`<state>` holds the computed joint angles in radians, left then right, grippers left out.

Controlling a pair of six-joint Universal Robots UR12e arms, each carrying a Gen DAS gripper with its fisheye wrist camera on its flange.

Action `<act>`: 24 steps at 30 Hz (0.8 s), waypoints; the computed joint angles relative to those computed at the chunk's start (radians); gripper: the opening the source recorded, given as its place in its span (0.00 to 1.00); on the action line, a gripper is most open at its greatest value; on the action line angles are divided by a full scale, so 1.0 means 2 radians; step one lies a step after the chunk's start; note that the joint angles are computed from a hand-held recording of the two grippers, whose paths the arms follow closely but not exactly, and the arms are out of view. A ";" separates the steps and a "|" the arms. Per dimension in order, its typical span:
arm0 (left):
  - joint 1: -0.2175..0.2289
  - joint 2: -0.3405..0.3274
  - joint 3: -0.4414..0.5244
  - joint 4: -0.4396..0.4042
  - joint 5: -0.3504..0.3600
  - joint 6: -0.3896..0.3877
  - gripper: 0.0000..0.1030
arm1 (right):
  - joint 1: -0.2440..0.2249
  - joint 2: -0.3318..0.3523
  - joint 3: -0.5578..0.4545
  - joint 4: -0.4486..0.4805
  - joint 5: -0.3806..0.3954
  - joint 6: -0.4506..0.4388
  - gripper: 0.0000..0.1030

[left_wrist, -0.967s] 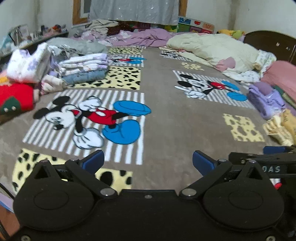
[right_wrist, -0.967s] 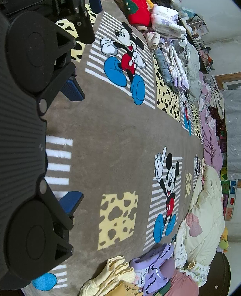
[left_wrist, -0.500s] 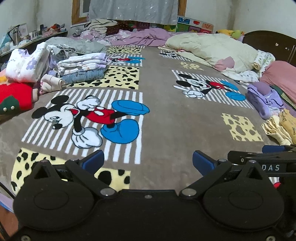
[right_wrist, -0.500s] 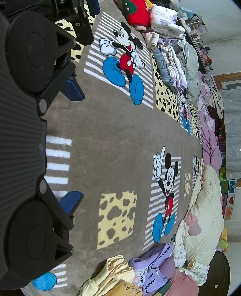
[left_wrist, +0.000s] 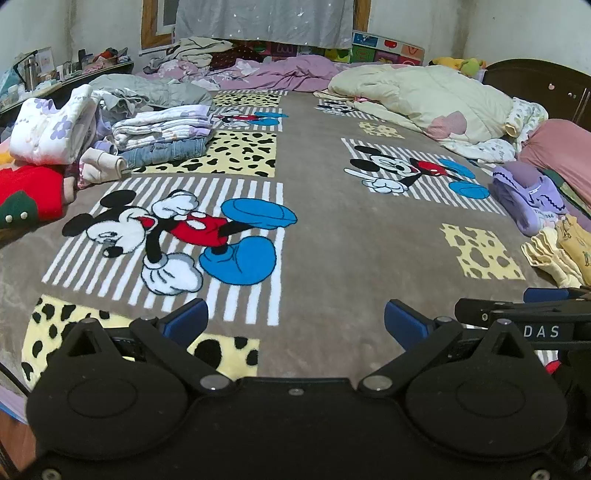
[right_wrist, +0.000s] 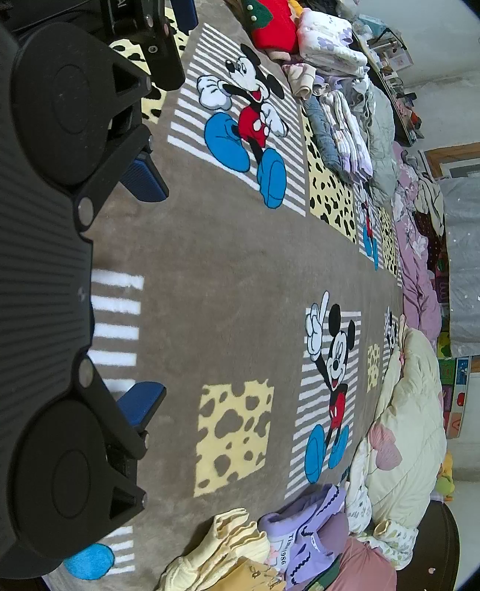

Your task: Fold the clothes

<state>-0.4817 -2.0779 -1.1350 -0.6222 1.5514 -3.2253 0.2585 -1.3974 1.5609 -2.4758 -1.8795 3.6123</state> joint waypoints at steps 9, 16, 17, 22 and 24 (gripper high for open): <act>-0.002 -0.002 0.002 -0.003 0.003 0.001 1.00 | 0.000 -0.001 0.001 -0.001 0.001 0.000 1.00; -0.002 -0.003 0.005 -0.005 0.003 0.002 1.00 | 0.000 -0.001 0.001 -0.001 0.002 0.001 1.00; -0.003 -0.003 0.005 -0.005 0.003 0.003 1.00 | 0.000 -0.001 0.001 -0.001 0.002 0.001 1.00; -0.002 -0.004 0.005 -0.005 0.001 0.003 1.00 | 0.000 0.000 0.002 -0.001 0.001 0.001 1.00; -0.004 -0.004 0.004 -0.003 0.004 0.002 1.00 | 0.000 0.000 0.002 -0.001 0.001 0.001 1.00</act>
